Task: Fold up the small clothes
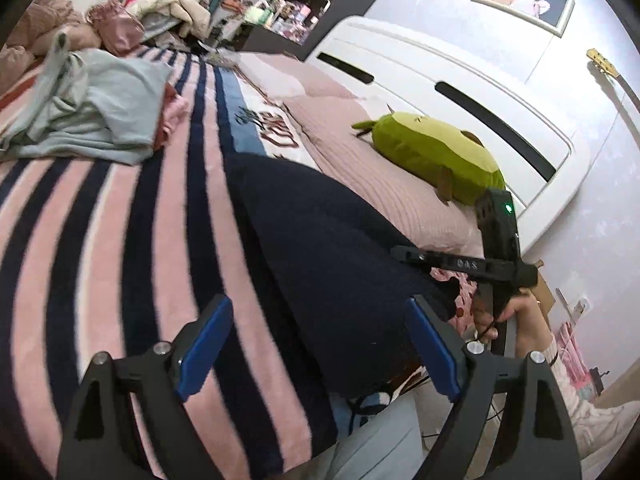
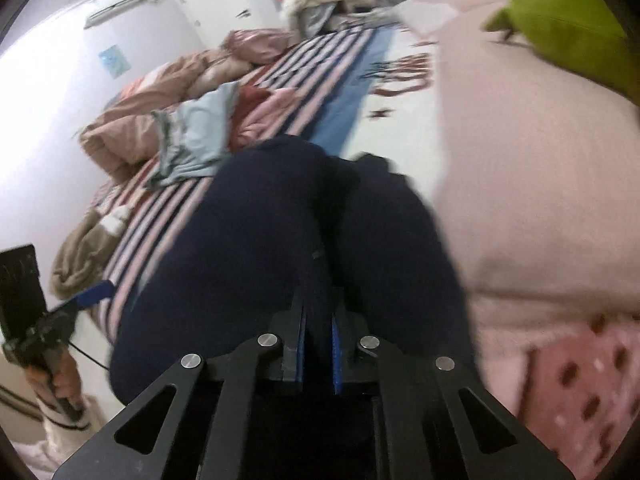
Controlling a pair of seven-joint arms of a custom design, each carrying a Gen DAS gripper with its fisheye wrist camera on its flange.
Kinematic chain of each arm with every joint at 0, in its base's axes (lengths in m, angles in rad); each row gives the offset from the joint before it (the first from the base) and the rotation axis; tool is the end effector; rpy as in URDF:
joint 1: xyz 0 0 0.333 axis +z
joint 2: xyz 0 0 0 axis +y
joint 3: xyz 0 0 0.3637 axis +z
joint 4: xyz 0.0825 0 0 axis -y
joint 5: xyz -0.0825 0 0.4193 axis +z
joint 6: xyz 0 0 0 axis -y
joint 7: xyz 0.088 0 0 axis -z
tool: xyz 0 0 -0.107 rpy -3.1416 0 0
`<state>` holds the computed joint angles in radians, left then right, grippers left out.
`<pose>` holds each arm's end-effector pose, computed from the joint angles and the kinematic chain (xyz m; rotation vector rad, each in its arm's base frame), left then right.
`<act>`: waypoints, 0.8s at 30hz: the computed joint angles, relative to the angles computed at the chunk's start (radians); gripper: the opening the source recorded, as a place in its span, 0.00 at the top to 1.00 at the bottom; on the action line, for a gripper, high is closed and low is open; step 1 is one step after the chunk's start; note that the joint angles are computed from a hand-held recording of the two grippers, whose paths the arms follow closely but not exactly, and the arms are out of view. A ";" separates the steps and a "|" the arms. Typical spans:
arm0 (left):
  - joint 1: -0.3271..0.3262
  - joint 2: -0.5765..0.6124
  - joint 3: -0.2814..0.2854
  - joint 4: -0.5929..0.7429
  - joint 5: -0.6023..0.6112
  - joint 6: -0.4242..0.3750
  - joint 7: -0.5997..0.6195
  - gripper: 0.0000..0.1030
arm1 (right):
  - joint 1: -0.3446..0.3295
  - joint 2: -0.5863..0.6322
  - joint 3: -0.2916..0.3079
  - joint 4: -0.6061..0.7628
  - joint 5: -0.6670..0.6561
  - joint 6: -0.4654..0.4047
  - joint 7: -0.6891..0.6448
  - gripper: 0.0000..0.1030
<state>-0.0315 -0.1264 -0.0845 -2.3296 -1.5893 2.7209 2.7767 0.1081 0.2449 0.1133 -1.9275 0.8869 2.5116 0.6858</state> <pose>0.5309 -0.0258 0.4435 -1.9079 1.8202 -1.4291 0.6632 0.1380 0.4233 -2.0487 1.2881 0.0148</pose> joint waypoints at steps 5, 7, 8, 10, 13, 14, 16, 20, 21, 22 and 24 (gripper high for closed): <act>0.009 0.120 -0.001 0.095 0.093 -0.111 -0.084 0.17 | 0.008 -0.040 -0.011 -0.056 -0.025 0.048 -0.004 0.96; 0.025 0.172 -0.004 0.139 0.099 -0.147 -0.128 0.17 | 0.015 -0.040 -0.020 -0.052 -0.071 0.033 0.028 0.81; 0.035 0.189 -0.007 0.155 0.105 -0.164 -0.150 0.17 | 0.024 -0.042 -0.027 -0.056 -0.107 0.050 0.057 0.69; 0.053 0.225 -0.014 0.189 0.123 -0.181 -0.189 0.17 | 0.037 -0.044 -0.041 -0.065 -0.200 0.087 0.101 0.40; 0.084 0.270 -0.026 0.231 0.120 -0.244 -0.204 0.28 | -0.001 -0.009 -0.045 -0.008 -0.233 -0.046 0.115 0.32; 0.096 0.287 -0.031 0.243 0.098 -0.266 -0.217 0.34 | -0.020 0.012 -0.044 0.023 -0.219 -0.108 0.117 0.31; 0.111 0.301 -0.041 0.253 0.049 -0.279 -0.215 0.54 | -0.062 0.064 -0.036 0.089 -0.158 -0.230 0.112 0.31; 0.119 0.267 -0.047 0.223 0.022 -0.282 -0.175 0.66 | -0.114 0.121 -0.008 0.132 -0.032 -0.360 0.068 0.50; 0.122 0.257 -0.044 0.214 0.013 -0.294 -0.172 0.68 | -0.124 0.129 0.001 0.135 0.005 -0.388 0.049 0.55; 0.124 0.244 -0.041 0.204 0.004 -0.305 -0.167 0.70 | -0.123 0.131 0.005 0.131 0.030 -0.395 0.035 0.54; 0.125 0.200 -0.029 0.167 0.011 -0.306 -0.146 0.71 | -0.112 0.115 0.010 0.106 0.059 -0.379 0.005 0.54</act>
<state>0.0934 0.0736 -0.1136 -2.1623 -1.5781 2.4153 2.6306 -0.0039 0.3599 0.1229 -1.8211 0.9463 2.1323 0.6913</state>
